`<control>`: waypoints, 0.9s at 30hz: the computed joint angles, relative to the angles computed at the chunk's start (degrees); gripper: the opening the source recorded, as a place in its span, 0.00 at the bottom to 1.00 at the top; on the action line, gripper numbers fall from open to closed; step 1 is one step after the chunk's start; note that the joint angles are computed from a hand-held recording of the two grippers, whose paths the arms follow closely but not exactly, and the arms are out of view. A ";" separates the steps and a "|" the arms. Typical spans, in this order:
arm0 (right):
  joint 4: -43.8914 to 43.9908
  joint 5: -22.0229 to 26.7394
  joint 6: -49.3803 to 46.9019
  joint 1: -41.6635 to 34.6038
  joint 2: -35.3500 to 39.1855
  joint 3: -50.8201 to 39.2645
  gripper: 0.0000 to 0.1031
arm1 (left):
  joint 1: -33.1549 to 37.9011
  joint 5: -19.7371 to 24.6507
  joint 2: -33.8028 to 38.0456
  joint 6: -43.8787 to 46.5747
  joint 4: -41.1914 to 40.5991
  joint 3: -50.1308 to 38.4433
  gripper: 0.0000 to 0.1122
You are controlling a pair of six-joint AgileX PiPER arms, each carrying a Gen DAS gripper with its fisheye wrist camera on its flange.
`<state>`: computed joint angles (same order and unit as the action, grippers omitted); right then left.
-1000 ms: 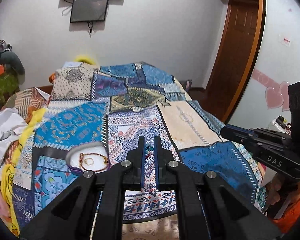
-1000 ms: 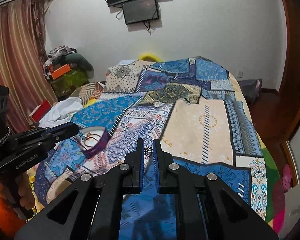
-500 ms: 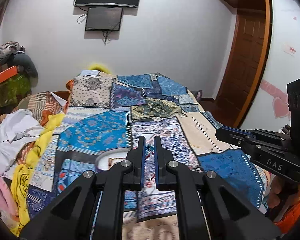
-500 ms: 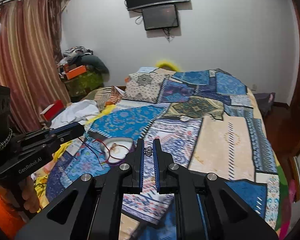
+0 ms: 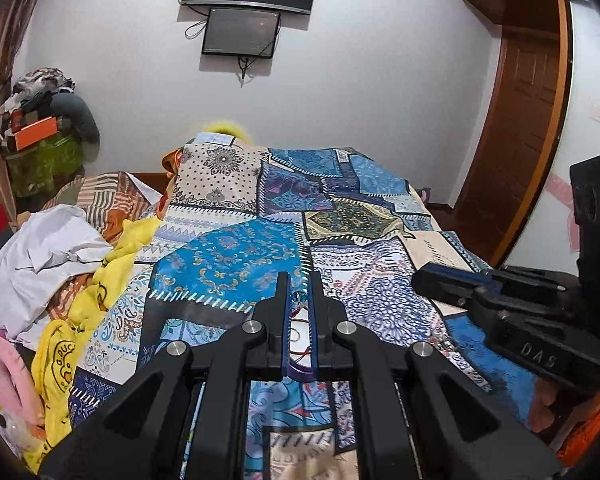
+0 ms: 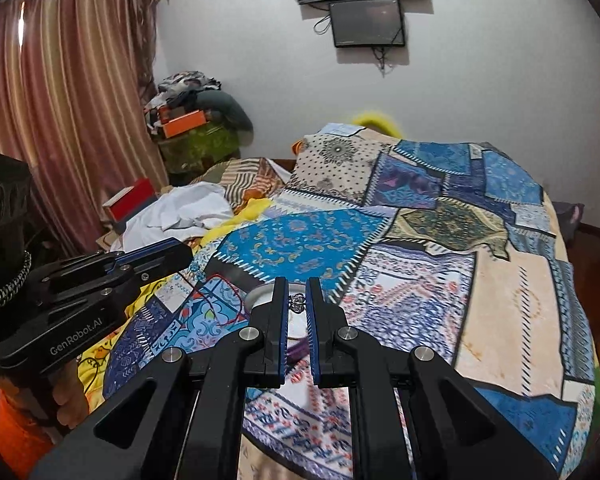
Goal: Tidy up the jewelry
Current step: 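Carry the red string bracelet in the right gripper to the heart box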
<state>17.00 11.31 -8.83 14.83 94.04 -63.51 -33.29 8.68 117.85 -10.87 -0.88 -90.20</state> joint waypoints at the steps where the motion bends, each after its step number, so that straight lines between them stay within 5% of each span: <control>1: 0.82 0.31 -0.86 0.08 1.08 -0.89 0.07 | 0.40 0.09 0.73 2.22 -2.29 -0.71 0.05; 7: -1.12 2.59 1.35 0.90 7.10 -6.50 0.07 | 3.01 2.62 5.20 22.21 -22.34 -6.38 0.05; 13: -3.08 5.63 3.55 1.08 11.94 -12.56 0.07 | 4.41 5.63 10.47 28.57 -28.92 -13.62 0.05; 27: 1.69 10.96 1.20 -0.17 19.57 -18.28 0.07 | 4.83 14.40 22.74 20.71 -21.37 -28.04 0.05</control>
